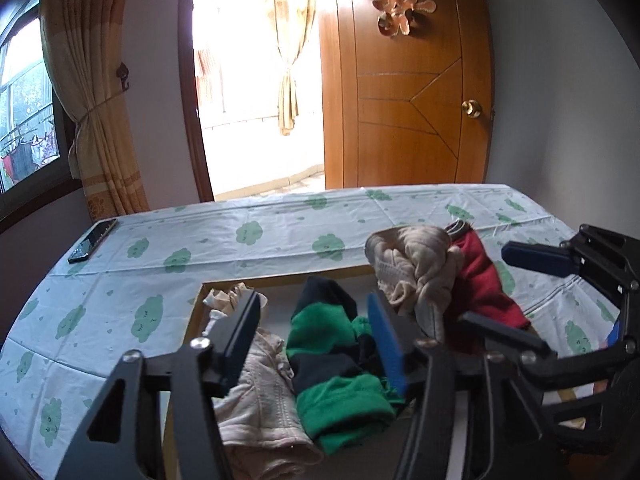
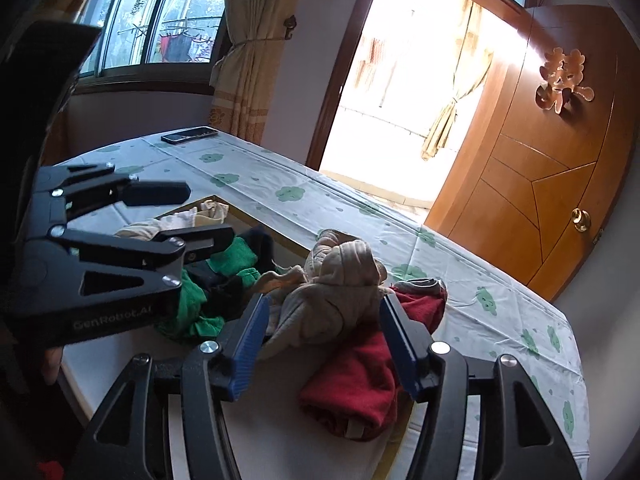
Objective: Take underwear out of drawer
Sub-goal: 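Open both grippers to drop the beige underwear and green-black sock into the tray, then move both grippers back down into the open drawer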
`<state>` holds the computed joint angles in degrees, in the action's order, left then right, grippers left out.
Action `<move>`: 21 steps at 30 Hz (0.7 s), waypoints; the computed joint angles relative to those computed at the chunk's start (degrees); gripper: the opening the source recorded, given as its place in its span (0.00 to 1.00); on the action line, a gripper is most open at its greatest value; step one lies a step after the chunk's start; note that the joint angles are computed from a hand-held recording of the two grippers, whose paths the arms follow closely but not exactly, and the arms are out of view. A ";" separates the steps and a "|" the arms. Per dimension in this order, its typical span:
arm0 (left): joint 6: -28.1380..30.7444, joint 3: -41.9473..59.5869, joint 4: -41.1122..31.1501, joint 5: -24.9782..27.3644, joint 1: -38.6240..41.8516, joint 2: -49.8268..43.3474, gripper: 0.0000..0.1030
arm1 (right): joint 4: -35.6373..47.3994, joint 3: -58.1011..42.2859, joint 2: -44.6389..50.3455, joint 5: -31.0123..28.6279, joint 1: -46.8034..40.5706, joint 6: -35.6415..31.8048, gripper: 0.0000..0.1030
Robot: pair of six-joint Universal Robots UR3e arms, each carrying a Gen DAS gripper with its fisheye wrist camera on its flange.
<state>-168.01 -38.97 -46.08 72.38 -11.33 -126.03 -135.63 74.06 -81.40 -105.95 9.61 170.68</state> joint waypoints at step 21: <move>15.95 -56.87 10.42 -26.10 18.50 41.82 0.60 | 1.03 30.46 -30.08 0.01 14.42 5.84 0.69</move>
<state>-152.07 -95.85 -35.66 46.28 7.17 -84.21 -134.60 104.52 -111.48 -105.94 24.03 176.52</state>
